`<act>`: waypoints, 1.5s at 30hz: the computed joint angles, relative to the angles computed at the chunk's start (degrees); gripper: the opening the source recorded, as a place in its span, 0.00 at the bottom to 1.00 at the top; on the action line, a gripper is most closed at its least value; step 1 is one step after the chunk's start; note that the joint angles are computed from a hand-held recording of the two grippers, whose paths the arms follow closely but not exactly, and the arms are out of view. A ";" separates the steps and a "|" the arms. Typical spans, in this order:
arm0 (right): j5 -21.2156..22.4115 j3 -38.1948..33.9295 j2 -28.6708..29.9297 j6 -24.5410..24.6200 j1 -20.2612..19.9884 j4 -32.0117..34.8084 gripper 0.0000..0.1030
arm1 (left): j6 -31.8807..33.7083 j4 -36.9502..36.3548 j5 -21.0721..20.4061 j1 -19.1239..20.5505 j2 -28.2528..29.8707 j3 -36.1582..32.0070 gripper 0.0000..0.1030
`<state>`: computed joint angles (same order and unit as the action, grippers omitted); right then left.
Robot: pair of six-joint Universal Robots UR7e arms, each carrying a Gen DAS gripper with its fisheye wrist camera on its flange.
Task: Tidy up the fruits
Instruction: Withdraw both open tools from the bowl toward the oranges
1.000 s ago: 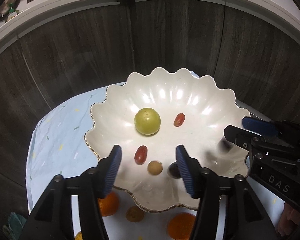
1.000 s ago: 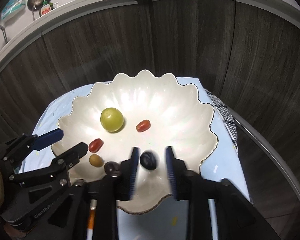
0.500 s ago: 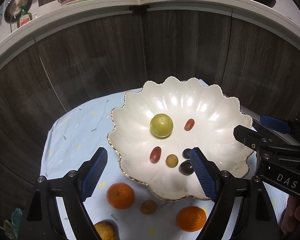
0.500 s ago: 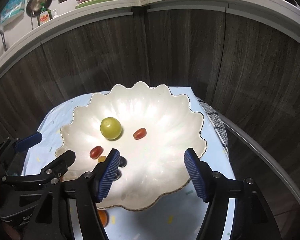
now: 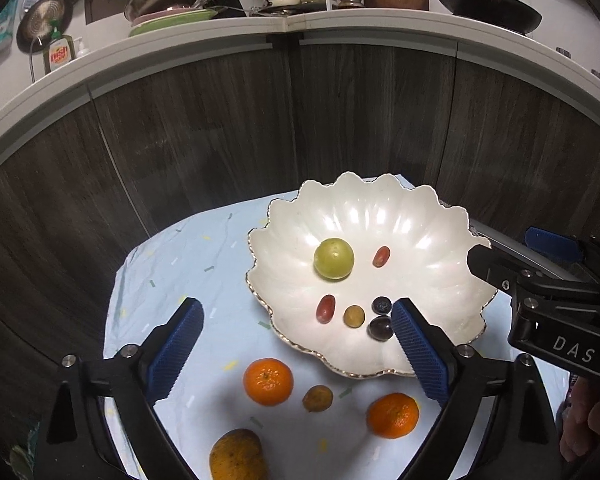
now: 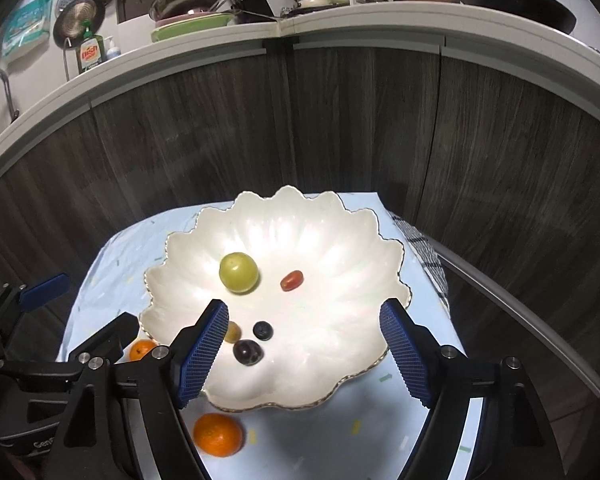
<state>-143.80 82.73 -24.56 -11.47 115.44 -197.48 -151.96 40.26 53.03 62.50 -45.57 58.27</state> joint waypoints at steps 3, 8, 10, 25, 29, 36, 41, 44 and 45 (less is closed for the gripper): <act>-0.55 0.08 0.25 0.21 0.59 -0.71 0.76 | 0.68 0.09 0.47 0.02 -0.75 0.70 0.94; -1.27 0.39 0.44 1.90 1.24 -0.34 0.76 | 1.94 0.27 1.05 0.25 -2.05 1.80 0.94; -1.69 0.42 0.58 2.57 1.49 0.06 0.76 | 2.39 0.38 1.29 0.38 -2.47 2.18 0.94; -3.91 0.08 2.41 3.96 3.52 -0.15 0.77 | 6.82 0.04 2.54 1.65 -5.69 5.61 0.94; -5.01 -0.16 3.46 3.76 4.20 -2.22 0.77 | 7.83 0.06 3.14 2.31 -6.25 6.05 0.94; -6.56 -1.03 5.10 4.02 5.19 -3.67 0.77 | 9.44 0.76 4.29 3.51 -6.41 5.51 0.94; -7.19 -1.33 5.93 6.19 5.44 -1.97 0.77 | 10.41 1.46 4.83 4.47 -6.02 4.63 0.94; -7.53 -1.12 6.13 8.09 5.34 -0.54 0.77 | 11.31 1.55 4.85 5.02 -5.79 4.43 0.94; -7.69 -1.05 6.23 8.73 5.31 -0.14 0.77 | 11.55 1.70 5.00 5.20 -5.67 4.31 0.94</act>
<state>-151.49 81.68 -18.34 -2.74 120.74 -197.62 -140.41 41.96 58.03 67.70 -51.24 62.57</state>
